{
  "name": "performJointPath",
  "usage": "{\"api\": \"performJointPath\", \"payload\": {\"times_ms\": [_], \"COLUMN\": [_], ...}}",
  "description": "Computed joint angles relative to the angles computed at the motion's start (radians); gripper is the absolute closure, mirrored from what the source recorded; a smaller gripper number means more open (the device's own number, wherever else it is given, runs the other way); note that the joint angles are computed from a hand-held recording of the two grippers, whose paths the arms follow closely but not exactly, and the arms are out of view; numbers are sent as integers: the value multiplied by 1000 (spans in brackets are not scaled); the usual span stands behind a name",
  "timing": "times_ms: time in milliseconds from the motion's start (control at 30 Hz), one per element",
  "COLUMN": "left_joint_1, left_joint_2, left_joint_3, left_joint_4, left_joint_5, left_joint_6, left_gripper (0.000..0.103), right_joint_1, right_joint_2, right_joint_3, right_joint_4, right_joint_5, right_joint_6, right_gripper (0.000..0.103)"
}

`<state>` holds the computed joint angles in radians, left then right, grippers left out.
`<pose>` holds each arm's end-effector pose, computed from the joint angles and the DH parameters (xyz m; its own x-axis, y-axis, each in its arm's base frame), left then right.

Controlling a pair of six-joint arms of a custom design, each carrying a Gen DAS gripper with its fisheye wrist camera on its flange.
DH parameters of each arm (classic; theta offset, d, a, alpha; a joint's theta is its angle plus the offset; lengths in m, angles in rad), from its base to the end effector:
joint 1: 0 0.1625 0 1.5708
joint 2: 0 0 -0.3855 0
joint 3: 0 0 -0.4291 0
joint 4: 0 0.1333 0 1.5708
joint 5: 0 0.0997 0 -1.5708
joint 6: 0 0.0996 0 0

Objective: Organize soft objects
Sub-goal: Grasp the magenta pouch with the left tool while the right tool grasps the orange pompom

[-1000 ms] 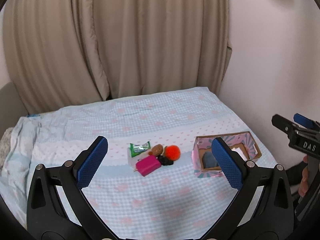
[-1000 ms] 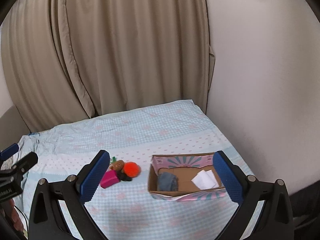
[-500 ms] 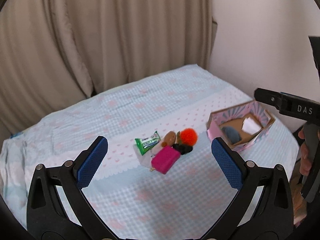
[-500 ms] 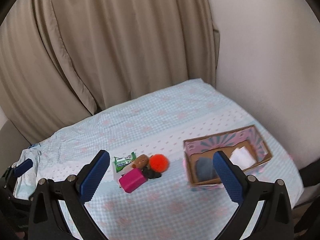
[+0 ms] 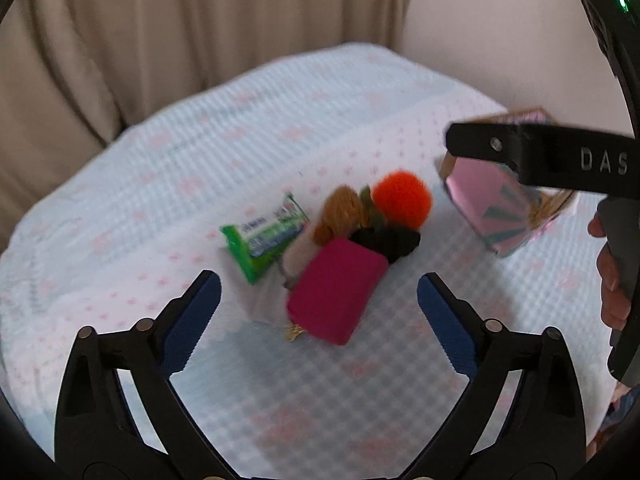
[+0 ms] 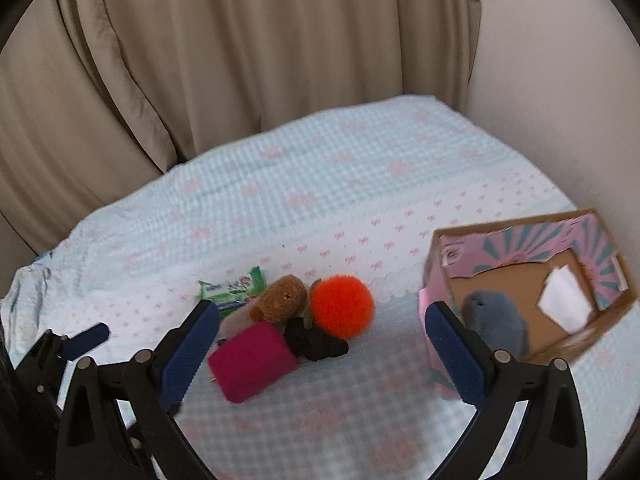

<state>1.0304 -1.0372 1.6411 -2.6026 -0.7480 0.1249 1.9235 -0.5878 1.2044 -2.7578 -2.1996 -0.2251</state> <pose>-0.1668 -0.6790 0.2305 -0.6757 0.1856 -0.7135 0.5566 0.7630 -0.3286 0.3459 -0.7233 0.1142 -0.7818 -0.1581 0.6031 -0.4773 0.7741 -0.4158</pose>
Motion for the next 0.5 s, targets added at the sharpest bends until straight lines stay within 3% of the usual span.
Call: {"api": "performJointPath", "payload": {"times_ms": [233, 367, 500], "left_joint_1": [71, 99, 111], "left_joint_2": [126, 166, 201], "left_joint_3": [-80, -112, -134], "left_joint_4": [-3, 18, 15], "left_joint_5": [-53, -76, -77], "left_joint_6": [71, 53, 74], "left_gripper": [11, 11, 12], "right_joint_1": [-48, -68, -86], "right_joint_2": [114, 167, 213], "right_joint_3": [-113, -168, -229], "right_joint_4": [27, 45, 73], "right_joint_5": [-16, -26, -28], "right_joint_6": [-43, -65, -68], "right_gripper": [5, 5, 12]}}
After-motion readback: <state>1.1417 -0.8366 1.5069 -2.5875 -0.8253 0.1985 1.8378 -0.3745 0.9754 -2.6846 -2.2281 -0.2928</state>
